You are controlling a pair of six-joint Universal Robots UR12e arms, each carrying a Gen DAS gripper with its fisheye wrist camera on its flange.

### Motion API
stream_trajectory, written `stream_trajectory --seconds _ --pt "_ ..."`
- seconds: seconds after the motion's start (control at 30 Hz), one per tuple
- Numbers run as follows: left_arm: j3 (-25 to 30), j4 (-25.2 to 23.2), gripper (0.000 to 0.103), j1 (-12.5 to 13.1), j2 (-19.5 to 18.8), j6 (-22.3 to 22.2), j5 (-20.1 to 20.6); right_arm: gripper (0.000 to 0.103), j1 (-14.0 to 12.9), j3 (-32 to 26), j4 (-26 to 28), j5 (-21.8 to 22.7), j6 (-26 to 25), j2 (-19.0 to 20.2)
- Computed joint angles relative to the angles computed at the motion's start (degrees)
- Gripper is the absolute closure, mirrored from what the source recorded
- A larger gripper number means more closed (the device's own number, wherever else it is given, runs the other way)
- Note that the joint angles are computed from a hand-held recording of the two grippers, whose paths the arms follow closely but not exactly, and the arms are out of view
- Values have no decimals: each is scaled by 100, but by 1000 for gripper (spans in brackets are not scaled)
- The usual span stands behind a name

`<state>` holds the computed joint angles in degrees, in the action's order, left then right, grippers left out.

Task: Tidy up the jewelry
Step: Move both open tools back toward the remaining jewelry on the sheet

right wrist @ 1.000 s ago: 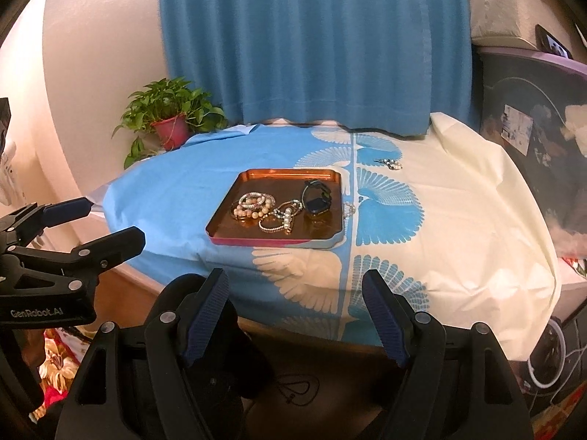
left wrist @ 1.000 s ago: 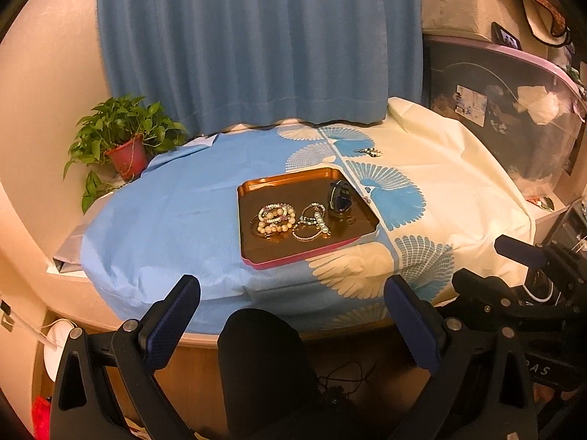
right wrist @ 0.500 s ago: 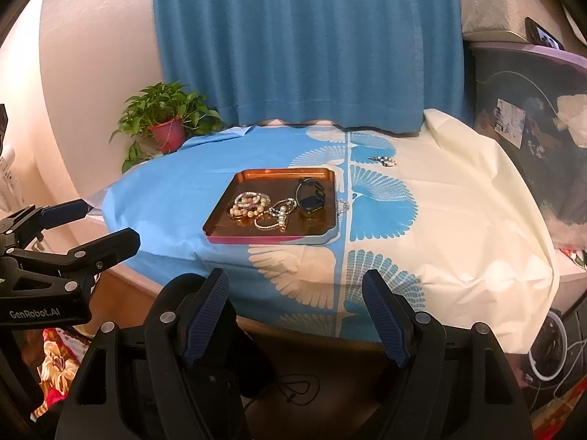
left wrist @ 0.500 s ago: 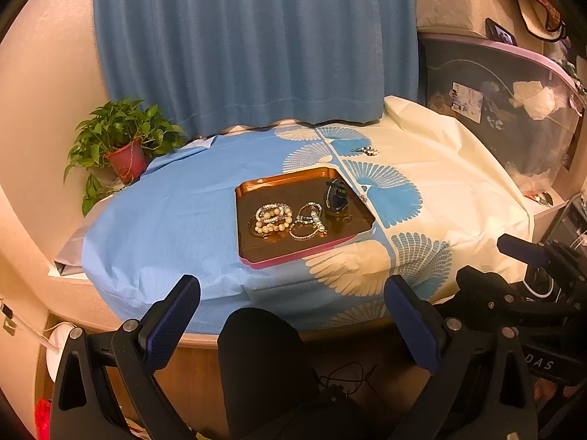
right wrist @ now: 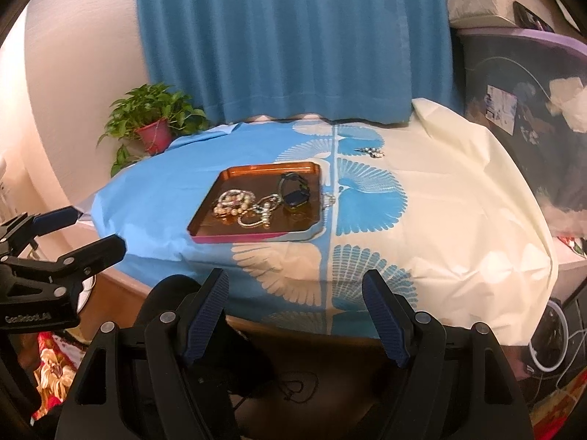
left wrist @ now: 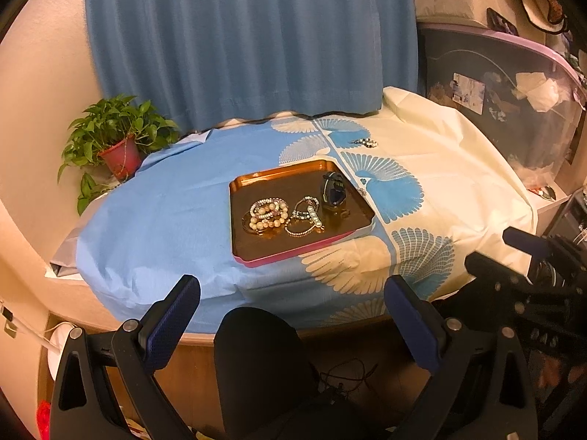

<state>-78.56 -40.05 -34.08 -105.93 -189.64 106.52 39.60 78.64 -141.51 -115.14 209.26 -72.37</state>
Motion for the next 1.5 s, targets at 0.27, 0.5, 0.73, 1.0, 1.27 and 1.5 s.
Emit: stream_trajectory --seconds 0.27,0.5,0.73,1.0,1.27,1.5 --pt "299 -276 4 94 -279 18 -154 28 -391 -147 24 13 -34 294" --pt "928 -663 4 231 -798 -210 -236 28 -772 -544 276 211 -205 776" --pt "1432 -916 4 346 -1208 -184 -212 28 -998 -1066 767 148 -719 1323" --pt "1623 -1079 4 451 -1397 -267 -266 28 -1042 -1478 705 250 -1282 1726" --pt "1535 -1130 4 525 -1350 -462 -184 28 -880 -2139 1074 372 -1509 2120" --pt "1559 -1125 4 524 -1355 -508 -100 28 -742 -2309 969 663 -1949 2212"
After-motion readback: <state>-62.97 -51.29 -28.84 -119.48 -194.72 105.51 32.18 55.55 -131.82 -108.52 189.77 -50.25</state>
